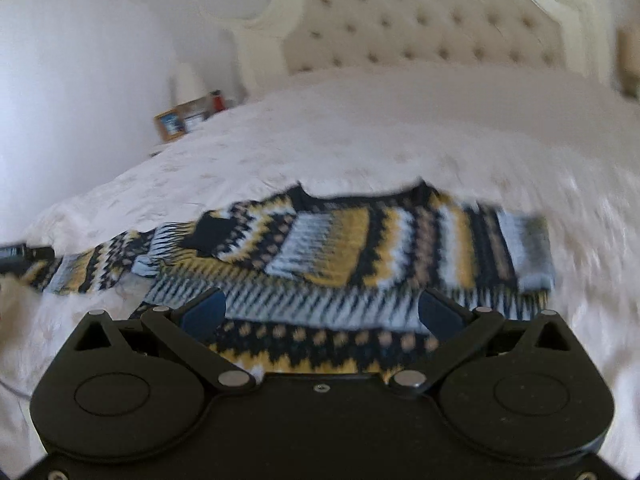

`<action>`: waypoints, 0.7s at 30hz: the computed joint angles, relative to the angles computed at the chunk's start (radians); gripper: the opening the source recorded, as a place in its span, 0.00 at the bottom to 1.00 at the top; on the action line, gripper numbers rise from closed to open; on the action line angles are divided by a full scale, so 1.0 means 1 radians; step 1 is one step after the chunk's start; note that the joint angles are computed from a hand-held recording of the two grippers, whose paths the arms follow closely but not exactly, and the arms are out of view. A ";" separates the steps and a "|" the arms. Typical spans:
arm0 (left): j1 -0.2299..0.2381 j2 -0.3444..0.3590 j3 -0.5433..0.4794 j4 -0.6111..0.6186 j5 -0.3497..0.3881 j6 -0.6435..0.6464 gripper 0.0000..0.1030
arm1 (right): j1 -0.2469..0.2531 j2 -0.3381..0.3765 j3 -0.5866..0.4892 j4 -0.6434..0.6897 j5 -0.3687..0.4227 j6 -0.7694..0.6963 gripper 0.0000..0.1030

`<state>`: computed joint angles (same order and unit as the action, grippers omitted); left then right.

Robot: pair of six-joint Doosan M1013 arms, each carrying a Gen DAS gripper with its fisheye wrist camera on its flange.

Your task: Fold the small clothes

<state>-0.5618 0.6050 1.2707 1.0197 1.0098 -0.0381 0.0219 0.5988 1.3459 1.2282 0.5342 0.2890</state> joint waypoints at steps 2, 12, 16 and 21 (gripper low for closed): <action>0.006 -0.006 0.000 -0.027 0.051 -0.003 0.92 | -0.002 0.004 -0.010 0.034 0.019 -0.054 0.99; 0.052 -0.030 0.040 -0.124 0.145 -0.179 0.91 | -0.022 0.028 -0.022 0.045 0.103 0.005 0.99; 0.070 -0.019 0.031 -0.126 0.155 -0.185 0.90 | -0.027 0.031 -0.016 0.024 0.081 0.009 1.00; 0.089 0.000 0.000 -0.149 0.186 -0.160 0.60 | -0.029 0.044 -0.028 -0.010 0.072 0.057 1.00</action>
<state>-0.4727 0.6051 1.2708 0.8702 1.1963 -0.1980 -0.0067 0.6430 1.3183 1.2183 0.6063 0.3461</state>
